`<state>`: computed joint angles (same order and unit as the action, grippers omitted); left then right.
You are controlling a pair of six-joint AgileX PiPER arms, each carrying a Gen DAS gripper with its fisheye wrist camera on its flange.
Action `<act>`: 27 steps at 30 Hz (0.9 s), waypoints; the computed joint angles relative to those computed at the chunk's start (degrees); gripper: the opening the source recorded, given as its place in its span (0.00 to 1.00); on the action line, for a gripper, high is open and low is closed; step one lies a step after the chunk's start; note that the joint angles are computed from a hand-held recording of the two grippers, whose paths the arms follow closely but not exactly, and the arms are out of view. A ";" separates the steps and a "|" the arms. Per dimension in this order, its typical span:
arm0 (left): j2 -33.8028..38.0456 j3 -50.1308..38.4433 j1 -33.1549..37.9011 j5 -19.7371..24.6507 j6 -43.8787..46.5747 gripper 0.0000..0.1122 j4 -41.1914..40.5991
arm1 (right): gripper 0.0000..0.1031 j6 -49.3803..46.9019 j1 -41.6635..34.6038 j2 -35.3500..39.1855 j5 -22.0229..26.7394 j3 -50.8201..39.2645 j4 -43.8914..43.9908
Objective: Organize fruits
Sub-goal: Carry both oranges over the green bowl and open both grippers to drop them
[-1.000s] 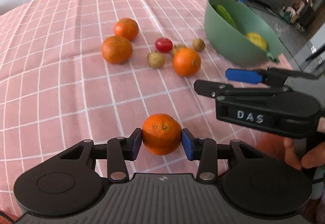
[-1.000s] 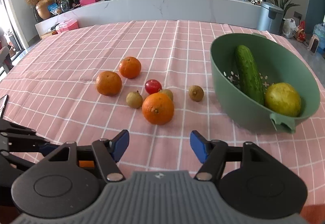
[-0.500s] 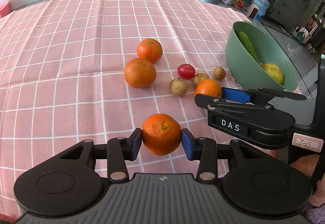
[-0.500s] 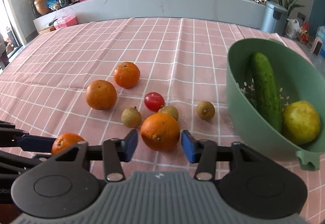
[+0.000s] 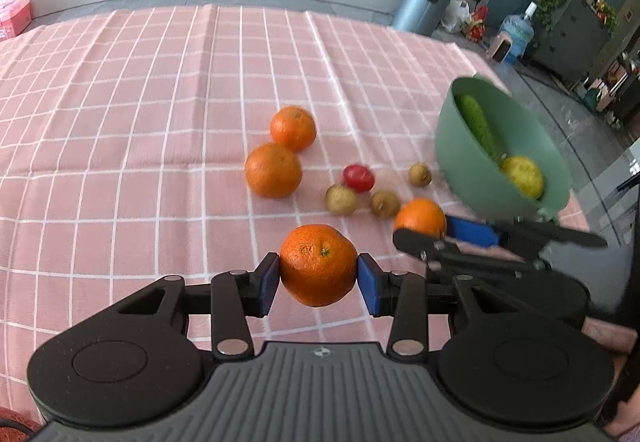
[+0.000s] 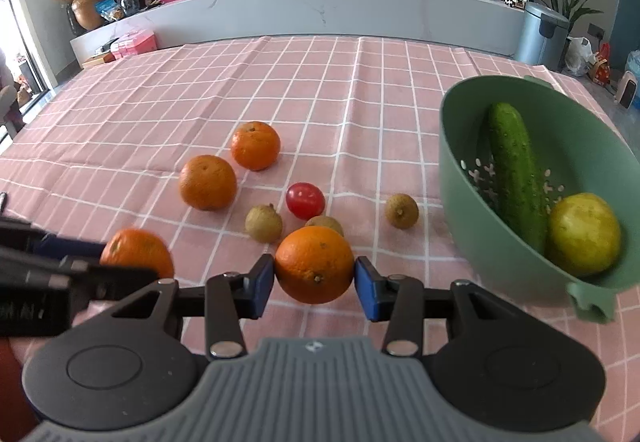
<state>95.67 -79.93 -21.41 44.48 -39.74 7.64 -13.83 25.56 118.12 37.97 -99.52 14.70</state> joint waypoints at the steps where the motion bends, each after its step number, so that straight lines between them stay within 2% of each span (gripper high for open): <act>1: 0.09 -0.69 -0.22 0.12 -0.33 0.42 0.15 | 0.39 -0.83 -0.44 -0.85 0.19 0.56 1.03; 7: 1.96 -6.97 -2.06 1.33 -1.39 0.42 0.68 | 0.39 -7.10 -3.22 -6.26 1.06 2.98 4.16; 15: 9.86 -22.50 -4.47 4.53 1.36 0.42 -0.33 | 0.39 -12.26 -9.20 -7.37 6.94 -3.32 4.48; 23: 23.80 -45.26 -5.39 12.93 8.39 0.42 -4.57 | 0.39 -13.38 -14.04 -1.95 14.03 -15.79 1.29; 27: 32.83 -60.09 -5.37 19.90 11.70 0.42 -6.59 | 0.39 -11.83 -15.80 4.68 21.29 -27.22 0.10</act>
